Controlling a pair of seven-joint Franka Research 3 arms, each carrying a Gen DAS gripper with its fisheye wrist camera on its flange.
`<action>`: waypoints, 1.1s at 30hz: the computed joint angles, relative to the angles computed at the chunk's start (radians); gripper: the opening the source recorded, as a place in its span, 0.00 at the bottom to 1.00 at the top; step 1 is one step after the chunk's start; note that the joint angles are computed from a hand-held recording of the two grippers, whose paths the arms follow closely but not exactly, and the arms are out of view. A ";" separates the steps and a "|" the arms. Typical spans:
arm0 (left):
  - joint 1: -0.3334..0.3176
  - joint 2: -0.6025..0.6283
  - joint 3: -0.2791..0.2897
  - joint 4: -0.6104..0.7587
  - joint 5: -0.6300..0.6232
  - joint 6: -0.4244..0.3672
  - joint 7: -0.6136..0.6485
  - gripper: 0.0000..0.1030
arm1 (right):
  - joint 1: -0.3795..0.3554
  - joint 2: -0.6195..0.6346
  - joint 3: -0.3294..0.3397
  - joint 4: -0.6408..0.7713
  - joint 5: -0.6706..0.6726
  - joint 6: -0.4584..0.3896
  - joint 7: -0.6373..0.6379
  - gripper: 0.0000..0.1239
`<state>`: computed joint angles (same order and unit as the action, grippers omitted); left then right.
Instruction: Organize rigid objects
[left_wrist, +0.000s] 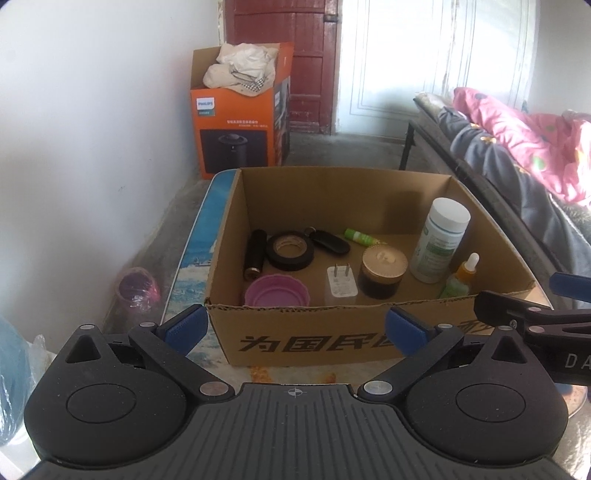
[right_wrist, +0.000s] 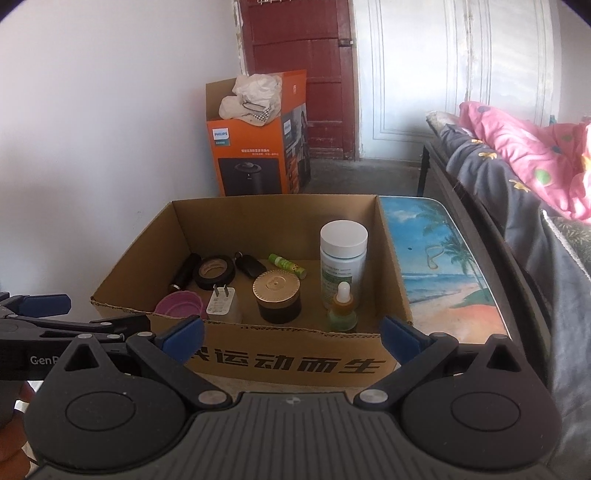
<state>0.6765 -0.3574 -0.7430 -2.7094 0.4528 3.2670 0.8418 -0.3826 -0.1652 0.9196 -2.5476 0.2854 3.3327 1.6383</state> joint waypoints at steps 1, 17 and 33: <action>-0.008 0.003 0.009 0.001 0.000 -0.003 0.002 1.00 | -0.014 -0.006 0.014 -0.001 0.002 -0.003 0.002 0.83; -0.047 0.016 0.058 0.033 0.090 -0.048 -0.057 1.00 | -0.091 -0.024 0.045 0.000 -0.147 -0.035 0.141 0.83; -0.153 0.080 0.178 0.077 0.242 -0.096 -0.155 0.99 | -0.158 -0.012 0.077 0.010 -0.255 -0.057 0.239 0.83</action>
<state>0.5235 -0.2771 -0.5652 -2.6328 0.6949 3.1708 0.6863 -0.5401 -0.1776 0.9962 -2.5380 0.0300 3.2759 1.8775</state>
